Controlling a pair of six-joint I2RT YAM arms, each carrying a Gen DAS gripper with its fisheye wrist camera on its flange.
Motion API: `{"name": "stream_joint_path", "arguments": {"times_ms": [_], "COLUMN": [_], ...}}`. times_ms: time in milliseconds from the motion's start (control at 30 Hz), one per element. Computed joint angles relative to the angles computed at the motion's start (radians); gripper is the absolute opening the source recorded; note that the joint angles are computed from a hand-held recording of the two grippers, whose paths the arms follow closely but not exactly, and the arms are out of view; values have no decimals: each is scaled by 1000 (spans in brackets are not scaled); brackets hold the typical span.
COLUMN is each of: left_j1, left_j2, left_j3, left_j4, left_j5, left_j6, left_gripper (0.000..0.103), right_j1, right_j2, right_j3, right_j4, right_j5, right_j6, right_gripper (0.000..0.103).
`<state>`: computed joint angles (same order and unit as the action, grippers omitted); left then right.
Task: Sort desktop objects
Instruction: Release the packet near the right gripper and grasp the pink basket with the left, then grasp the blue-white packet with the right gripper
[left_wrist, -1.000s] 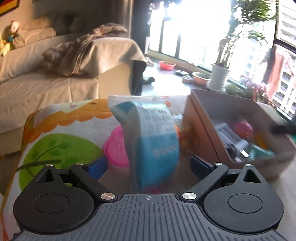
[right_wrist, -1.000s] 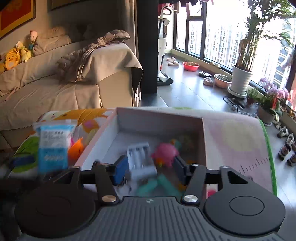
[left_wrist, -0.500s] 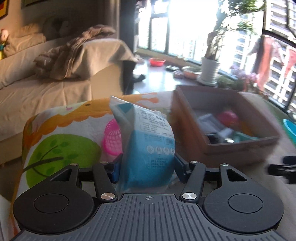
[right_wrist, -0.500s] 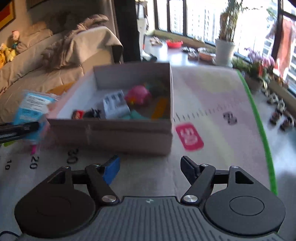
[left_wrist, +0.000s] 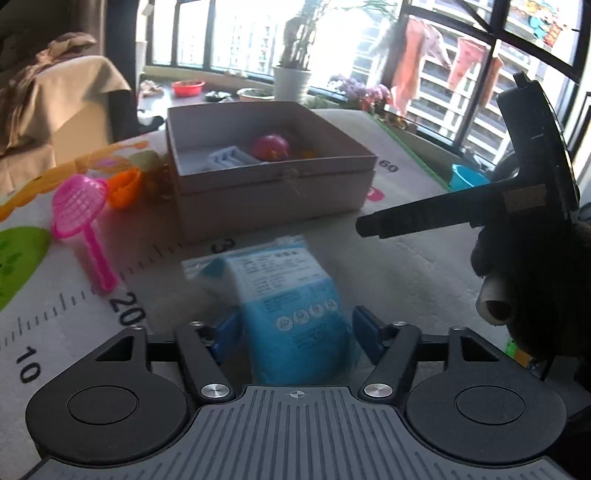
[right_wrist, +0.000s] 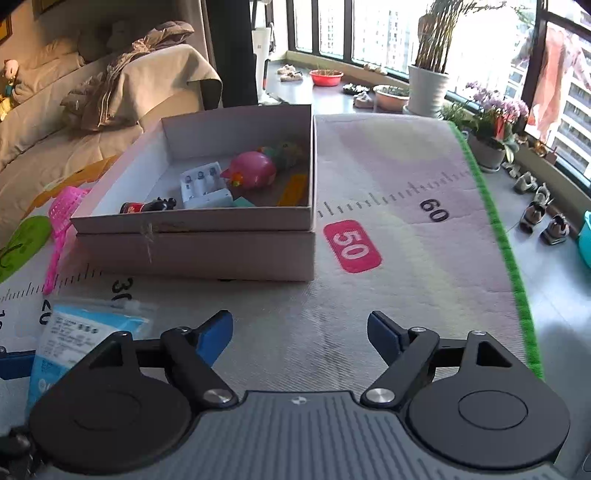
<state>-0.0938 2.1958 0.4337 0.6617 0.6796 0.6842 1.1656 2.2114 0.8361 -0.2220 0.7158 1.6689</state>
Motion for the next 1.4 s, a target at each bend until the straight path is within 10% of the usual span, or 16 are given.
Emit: {"name": "stream_joint_path", "arguments": {"times_ms": [200,367,600,733,800,1133,1400], "left_j1": [49,18,-67,-97,-89,44,130], "left_j2": [-46,79,196,268,287,214,192], "left_j3": [25,114,529,652,682,393,153], "left_j4": [75,441,79,-13,-61,78,239], "left_j5": [4,-218,-441,-505,-497,-354,-290], "left_j6": [-97,-375,-652,-632,-608,-381,-167], "left_gripper": [96,100,100,98,77,79,92], "right_j1": [15,21,17,9,9,19,75], "right_j2": [-7,2,57,67,71,57,-38], "right_j3": [0,-4,29,33,34,35,-17], "right_j4": [-24,6,10,4,1,19,353], "right_j5": [14,23,8,-7,-12,9,54], "right_j6": [16,13,1,8,13,-14,-255], "right_gripper": [84,86,86,86,86,86,98]}}
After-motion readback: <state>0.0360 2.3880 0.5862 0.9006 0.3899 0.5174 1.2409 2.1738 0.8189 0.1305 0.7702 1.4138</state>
